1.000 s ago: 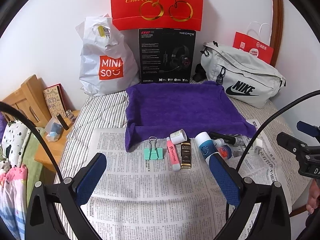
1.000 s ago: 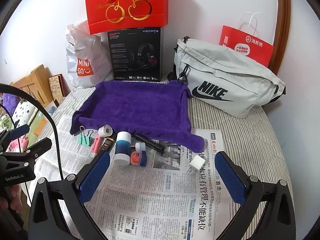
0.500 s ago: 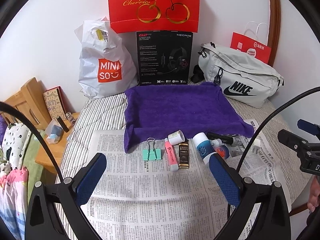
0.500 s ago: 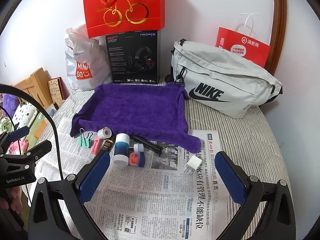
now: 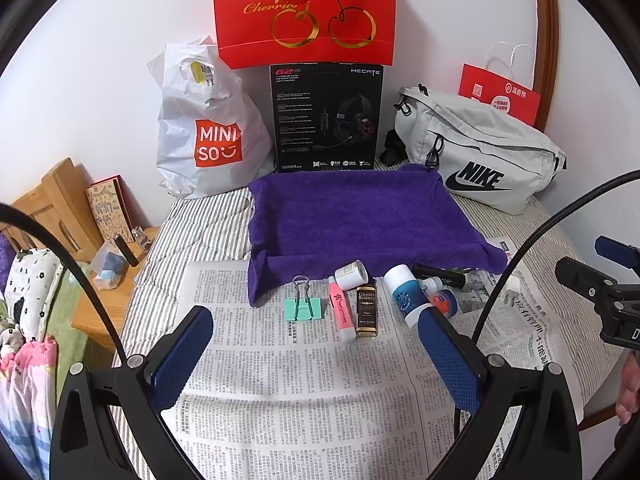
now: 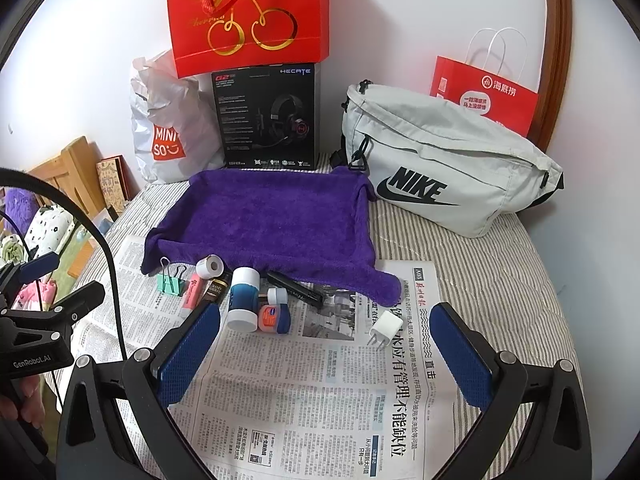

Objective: Organize rigid objects

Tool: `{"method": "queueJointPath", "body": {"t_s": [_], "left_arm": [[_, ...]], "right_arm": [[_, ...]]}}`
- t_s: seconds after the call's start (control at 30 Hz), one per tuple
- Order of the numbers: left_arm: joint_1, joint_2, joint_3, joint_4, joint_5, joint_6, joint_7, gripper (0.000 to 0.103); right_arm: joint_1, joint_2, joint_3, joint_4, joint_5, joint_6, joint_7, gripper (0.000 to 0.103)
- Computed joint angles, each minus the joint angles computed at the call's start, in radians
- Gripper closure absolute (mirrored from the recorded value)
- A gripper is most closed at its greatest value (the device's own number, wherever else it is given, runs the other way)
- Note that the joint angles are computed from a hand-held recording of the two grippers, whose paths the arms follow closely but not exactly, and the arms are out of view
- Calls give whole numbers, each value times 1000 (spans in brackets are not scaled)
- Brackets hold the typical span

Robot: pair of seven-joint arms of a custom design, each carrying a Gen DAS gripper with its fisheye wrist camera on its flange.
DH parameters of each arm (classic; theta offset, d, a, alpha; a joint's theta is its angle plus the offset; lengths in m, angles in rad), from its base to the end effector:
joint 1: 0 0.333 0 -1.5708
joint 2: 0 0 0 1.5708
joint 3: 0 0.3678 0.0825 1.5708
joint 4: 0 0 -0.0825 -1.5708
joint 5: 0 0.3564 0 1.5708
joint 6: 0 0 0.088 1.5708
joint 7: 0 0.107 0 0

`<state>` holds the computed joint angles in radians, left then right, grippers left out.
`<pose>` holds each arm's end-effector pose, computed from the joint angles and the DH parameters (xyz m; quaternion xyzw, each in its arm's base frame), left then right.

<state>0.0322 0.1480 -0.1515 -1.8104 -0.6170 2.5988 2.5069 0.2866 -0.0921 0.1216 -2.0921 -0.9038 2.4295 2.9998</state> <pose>0.6273 -0.0567 0.5904 -0.4243 0.8203 -0.3337 0.1891 0.4883 0.2110 0.5737 -0.4914 0.7727 -0.3257 0.2352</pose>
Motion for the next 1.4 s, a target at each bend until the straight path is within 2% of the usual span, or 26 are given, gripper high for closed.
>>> {"method": "queueJointPath", "body": {"t_s": [1.4], "left_arm": [[-7,15,0,11,17,-5,-2,0]], "right_arm": [[-4,-6,1,-14,3,7,12,0]]}}
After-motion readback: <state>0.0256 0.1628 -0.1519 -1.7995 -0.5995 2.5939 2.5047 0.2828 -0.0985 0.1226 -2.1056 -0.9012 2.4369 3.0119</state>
